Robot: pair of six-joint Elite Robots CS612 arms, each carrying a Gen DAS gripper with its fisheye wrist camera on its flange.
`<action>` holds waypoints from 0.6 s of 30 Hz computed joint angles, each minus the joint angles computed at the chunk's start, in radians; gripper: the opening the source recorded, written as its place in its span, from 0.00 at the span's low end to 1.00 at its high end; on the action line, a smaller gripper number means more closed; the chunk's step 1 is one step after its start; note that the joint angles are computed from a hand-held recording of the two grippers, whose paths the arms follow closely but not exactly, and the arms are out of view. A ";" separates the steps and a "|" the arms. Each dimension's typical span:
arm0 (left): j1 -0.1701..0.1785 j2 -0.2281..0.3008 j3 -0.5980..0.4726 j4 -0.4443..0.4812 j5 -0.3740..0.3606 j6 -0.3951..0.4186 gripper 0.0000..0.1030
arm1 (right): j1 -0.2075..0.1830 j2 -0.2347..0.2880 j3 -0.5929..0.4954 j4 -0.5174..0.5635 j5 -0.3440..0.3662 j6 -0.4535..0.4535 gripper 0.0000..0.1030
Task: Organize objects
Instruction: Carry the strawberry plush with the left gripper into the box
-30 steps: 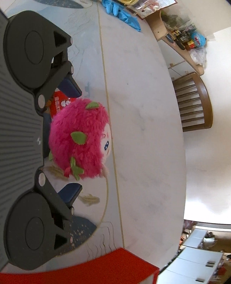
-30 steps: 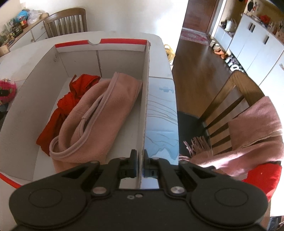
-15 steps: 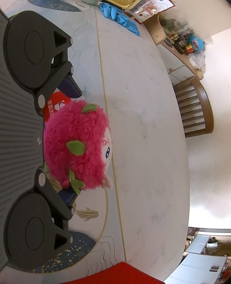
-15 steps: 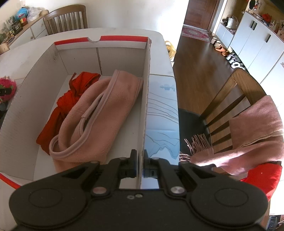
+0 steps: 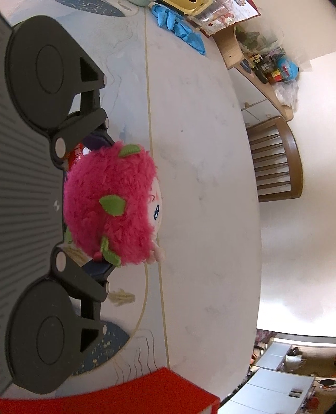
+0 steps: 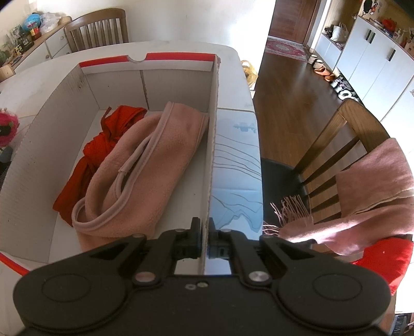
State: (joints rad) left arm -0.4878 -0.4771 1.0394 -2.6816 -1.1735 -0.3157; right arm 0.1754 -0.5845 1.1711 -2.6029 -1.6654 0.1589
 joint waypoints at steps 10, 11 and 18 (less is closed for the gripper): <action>-0.015 -0.084 0.100 -0.099 -0.107 0.016 0.78 | -0.002 -0.002 0.008 -0.016 0.011 -0.002 0.03; -0.018 -0.091 0.106 -0.109 -0.117 0.023 0.78 | -0.003 -0.003 0.009 -0.019 0.013 -0.002 0.03; -0.039 -0.124 0.133 -0.165 -0.195 0.065 0.78 | -0.005 -0.002 0.012 -0.031 0.021 -0.007 0.03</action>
